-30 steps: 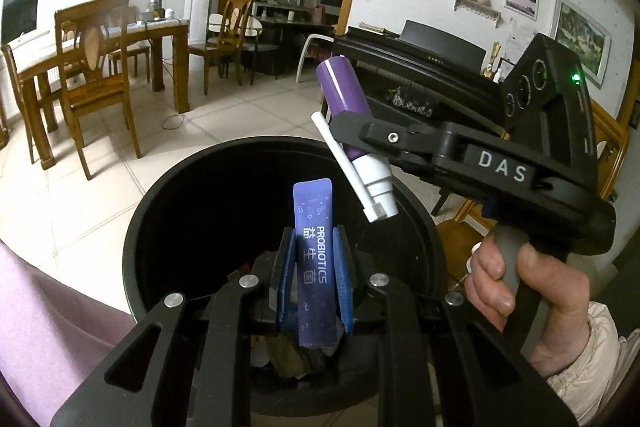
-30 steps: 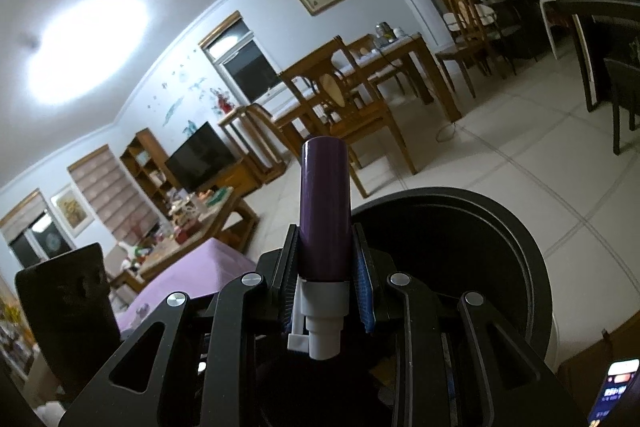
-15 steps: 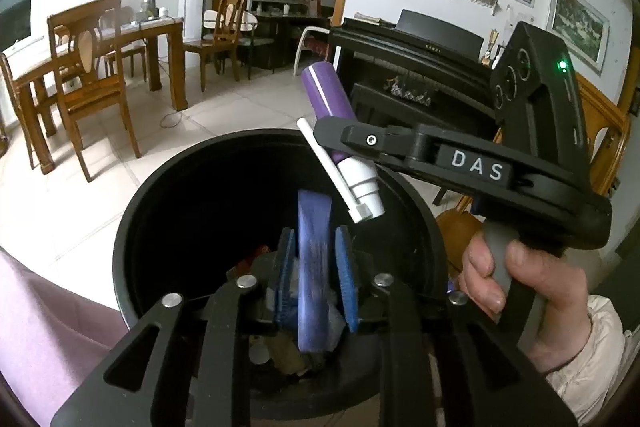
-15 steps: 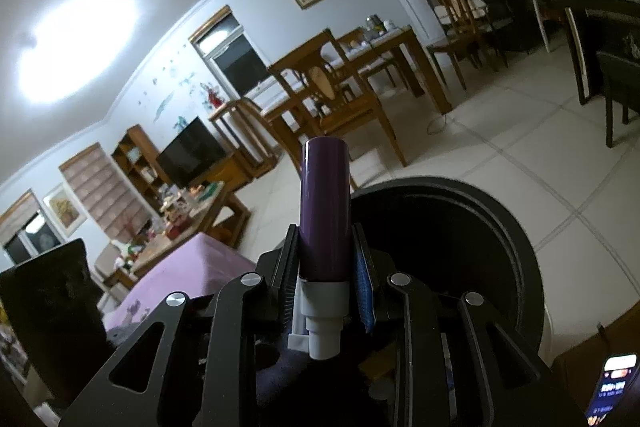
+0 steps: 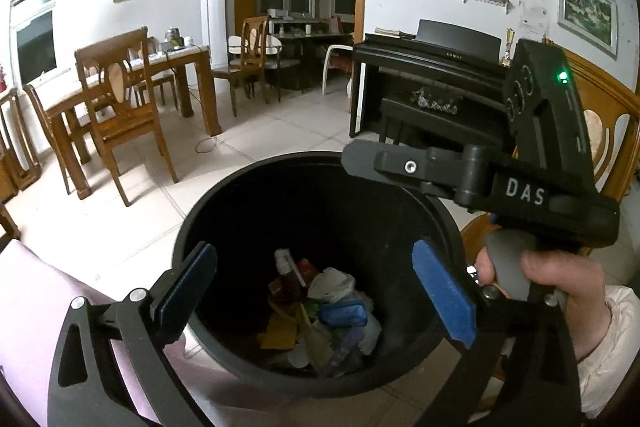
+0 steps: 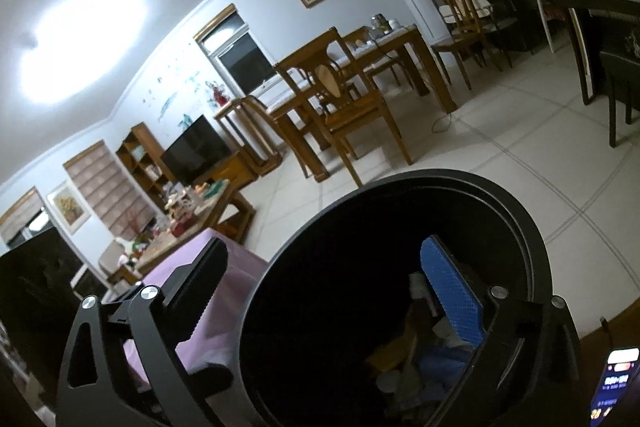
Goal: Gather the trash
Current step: 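Carry the blue stick and purple tube over the black bin and open both tools, then grasp the white cap with the left tool while the right tool grasps the eye-drop bottle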
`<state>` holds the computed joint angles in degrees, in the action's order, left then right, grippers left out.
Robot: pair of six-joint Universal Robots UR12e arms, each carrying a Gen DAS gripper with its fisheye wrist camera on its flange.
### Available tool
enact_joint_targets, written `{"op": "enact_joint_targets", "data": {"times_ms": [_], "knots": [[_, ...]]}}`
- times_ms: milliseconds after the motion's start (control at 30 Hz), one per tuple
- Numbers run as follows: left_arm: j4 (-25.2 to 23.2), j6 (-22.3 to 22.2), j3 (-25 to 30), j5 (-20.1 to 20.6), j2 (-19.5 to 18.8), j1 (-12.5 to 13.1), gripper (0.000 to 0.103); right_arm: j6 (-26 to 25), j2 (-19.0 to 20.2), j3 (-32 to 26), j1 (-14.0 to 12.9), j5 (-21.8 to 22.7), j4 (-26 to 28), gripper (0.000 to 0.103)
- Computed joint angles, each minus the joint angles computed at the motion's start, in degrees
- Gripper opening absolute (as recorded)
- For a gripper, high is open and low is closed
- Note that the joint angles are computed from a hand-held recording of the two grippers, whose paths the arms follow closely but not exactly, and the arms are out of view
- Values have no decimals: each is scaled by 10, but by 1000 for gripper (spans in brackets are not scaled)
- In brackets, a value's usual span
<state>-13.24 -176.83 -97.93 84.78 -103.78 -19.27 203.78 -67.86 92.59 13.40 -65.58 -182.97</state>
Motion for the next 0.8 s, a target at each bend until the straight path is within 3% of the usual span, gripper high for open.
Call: {"op": "enact_joint_targets", "data": {"times_ms": [300,433,600,800], "knots": [[19,-6,-39,2,36,20,98,-19,5,-23,21,-11,45,98],[23,-18,-72,14,65,44,98,-42,17,-51,44,-15,87,98],[16,-52,-118,47,109,88,98,-72,44,-115,78,3,181,98],[-36,-132,-175,92,172,178,98,-124,92,-222,133,25,310,98]]}}
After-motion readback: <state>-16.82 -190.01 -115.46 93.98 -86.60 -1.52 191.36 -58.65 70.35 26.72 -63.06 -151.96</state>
